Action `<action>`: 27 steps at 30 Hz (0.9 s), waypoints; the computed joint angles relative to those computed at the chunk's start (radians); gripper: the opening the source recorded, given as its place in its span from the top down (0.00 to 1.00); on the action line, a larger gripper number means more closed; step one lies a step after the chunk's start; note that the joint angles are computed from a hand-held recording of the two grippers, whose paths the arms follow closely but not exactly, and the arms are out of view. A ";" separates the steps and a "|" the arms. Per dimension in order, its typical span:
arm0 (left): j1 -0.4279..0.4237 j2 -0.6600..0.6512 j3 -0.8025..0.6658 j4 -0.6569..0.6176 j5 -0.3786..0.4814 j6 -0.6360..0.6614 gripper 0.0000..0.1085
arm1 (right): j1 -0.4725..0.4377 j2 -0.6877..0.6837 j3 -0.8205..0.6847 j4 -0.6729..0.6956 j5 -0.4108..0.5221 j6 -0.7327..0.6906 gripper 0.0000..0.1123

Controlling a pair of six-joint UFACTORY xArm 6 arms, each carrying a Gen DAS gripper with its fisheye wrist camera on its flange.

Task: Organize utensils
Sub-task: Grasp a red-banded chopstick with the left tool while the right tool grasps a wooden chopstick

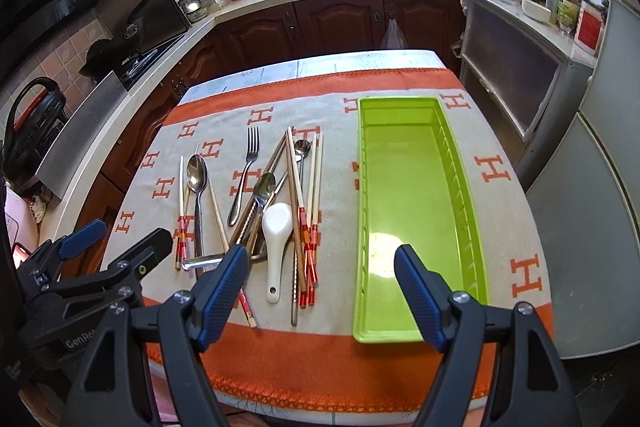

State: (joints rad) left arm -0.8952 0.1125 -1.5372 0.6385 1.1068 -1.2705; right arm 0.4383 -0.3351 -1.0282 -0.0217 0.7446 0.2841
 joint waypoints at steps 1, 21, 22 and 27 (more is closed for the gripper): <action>0.007 0.003 -0.007 -0.004 0.004 0.022 0.10 | 0.004 0.012 -0.012 0.002 -0.003 -0.002 0.33; 0.341 -0.185 0.265 -0.181 -0.149 0.144 0.13 | 0.087 0.569 -0.601 0.250 0.207 -0.280 0.62; 0.347 -0.183 0.272 -0.184 -0.157 0.146 0.19 | 0.091 0.582 -0.604 0.259 0.215 -0.290 0.64; 0.416 -0.153 0.325 -0.330 -0.246 0.234 0.42 | 0.115 0.655 -0.636 0.260 0.292 -0.325 0.74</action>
